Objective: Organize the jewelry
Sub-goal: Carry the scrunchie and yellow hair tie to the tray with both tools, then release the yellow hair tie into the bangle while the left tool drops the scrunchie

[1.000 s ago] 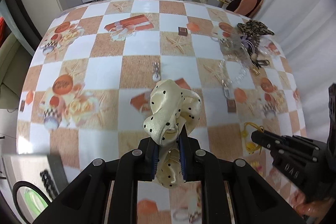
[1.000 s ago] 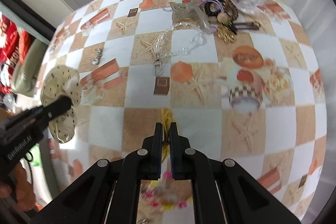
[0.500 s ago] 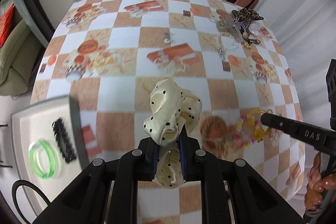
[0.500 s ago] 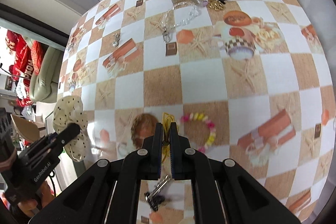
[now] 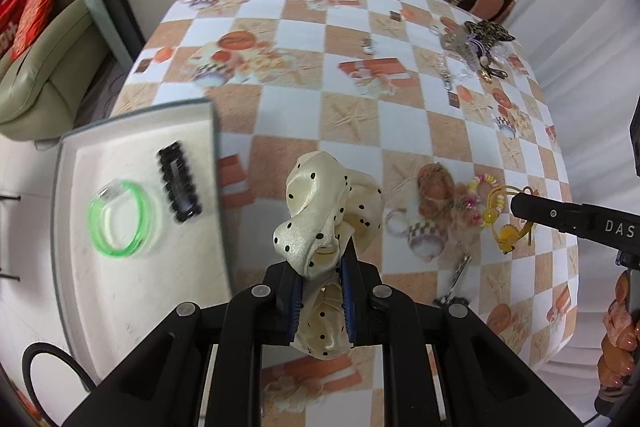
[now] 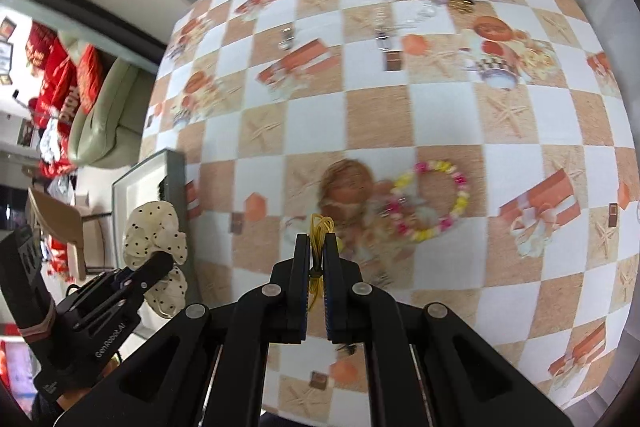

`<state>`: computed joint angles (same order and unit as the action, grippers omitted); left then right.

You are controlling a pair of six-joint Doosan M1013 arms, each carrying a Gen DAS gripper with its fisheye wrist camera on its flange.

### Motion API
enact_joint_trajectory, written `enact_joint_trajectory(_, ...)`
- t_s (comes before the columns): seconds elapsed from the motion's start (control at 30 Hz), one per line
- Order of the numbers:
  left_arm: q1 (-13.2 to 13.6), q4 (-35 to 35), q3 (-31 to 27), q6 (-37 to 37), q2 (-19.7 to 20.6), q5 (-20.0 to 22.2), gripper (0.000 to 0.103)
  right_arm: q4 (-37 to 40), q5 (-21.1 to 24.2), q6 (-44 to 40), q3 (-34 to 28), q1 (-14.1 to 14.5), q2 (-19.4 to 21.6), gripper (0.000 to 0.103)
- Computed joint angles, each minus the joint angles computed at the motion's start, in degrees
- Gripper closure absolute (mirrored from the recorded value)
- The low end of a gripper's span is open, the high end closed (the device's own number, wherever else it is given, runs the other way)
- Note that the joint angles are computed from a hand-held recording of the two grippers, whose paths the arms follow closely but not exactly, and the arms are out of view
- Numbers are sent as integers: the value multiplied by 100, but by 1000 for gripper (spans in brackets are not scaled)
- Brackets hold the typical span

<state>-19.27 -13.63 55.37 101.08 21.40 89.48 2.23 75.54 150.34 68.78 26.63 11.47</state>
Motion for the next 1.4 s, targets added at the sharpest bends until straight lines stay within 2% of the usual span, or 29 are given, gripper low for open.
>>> enact_joint_trajectory(0.37, 507, 94, 248, -219, -174, -124, 82, 236, 276, -707, -1139, 267, 753, 97)
enact_joint_trajectory(0.83, 1078, 601, 547, -622, -179, -349, 82, 785, 988, -1856, -3273, 538, 2239, 97)
enact_joint_trajectory(1.0, 1165, 809, 643, -625, -133, -402, 82, 1041, 1244, -1946, -4155, 553, 2834, 97)
enact_joint_trajectory(1.13, 1176, 941, 702, -609, -99, -474, 82, 1169, 1646, -1984, -5016, 578, 3383, 97)
enact_joint_trajectory(1.33, 1140, 1154, 783, -614, -71, -577, 81, 1443, 2123, -1782, -5970, 571, 4023, 96)
enact_joint_trajectory(1.4, 1122, 1217, 815, -587, -69, -595, 81, 1502, 2478, -1654, -6614, 566, 4392, 96)
